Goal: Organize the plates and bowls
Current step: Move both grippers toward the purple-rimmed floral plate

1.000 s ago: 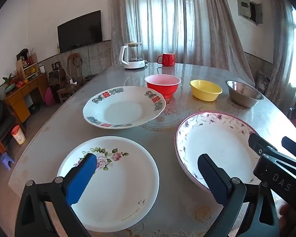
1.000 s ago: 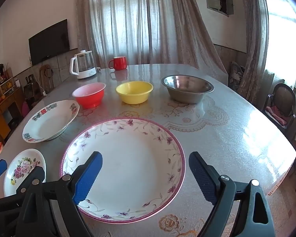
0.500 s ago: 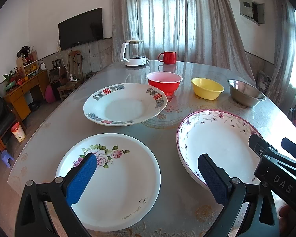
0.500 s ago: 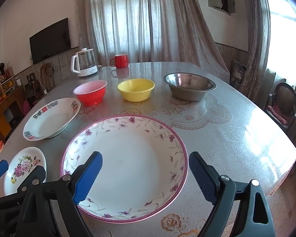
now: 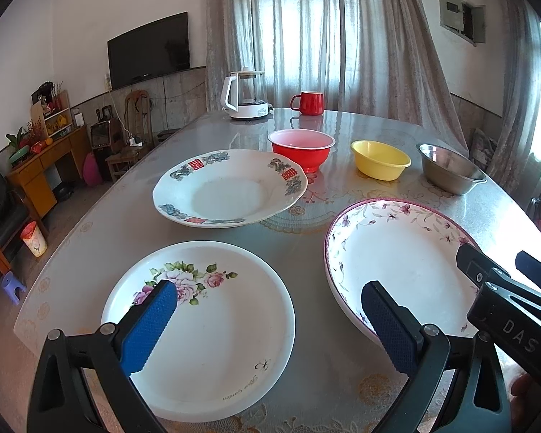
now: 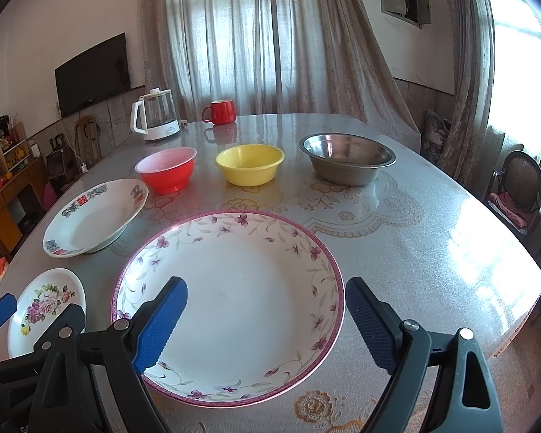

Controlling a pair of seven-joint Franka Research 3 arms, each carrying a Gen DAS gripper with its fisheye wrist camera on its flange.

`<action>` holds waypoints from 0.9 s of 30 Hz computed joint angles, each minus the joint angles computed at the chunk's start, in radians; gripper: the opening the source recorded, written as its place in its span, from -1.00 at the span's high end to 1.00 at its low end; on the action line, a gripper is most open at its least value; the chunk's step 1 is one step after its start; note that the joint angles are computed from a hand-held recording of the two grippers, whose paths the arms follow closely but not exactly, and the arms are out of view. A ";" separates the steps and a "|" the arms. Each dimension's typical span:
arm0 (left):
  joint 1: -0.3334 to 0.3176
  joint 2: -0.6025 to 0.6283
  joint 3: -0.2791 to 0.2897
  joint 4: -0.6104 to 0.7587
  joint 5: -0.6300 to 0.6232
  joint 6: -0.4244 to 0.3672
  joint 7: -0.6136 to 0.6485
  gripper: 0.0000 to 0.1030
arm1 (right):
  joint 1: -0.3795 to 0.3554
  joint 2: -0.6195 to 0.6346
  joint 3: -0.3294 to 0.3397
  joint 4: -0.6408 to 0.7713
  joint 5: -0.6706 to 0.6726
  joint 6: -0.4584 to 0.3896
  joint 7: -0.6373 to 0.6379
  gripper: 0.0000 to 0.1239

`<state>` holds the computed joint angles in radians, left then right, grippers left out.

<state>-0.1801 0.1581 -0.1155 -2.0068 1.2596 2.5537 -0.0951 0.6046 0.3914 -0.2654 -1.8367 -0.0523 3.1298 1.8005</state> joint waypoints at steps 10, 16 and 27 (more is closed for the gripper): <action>-0.001 0.007 0.002 0.005 -0.006 0.000 0.005 -0.99 | -0.020 0.008 0.023 0.008 0.018 0.000 -0.020 -0.47; -0.002 0.007 0.003 0.006 -0.007 0.000 0.005 -0.99 | -0.025 0.008 0.029 0.009 0.026 -0.002 -0.028 -0.47; -0.002 0.007 0.003 0.005 -0.009 0.001 0.009 -0.99 | -0.039 0.014 0.047 0.016 0.046 -0.002 -0.047 -0.47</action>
<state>-0.1816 0.1652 -0.1123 -2.0018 1.2502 2.5547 -0.0860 0.5654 0.4049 -0.2187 -1.8206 -0.0061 3.1281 1.7531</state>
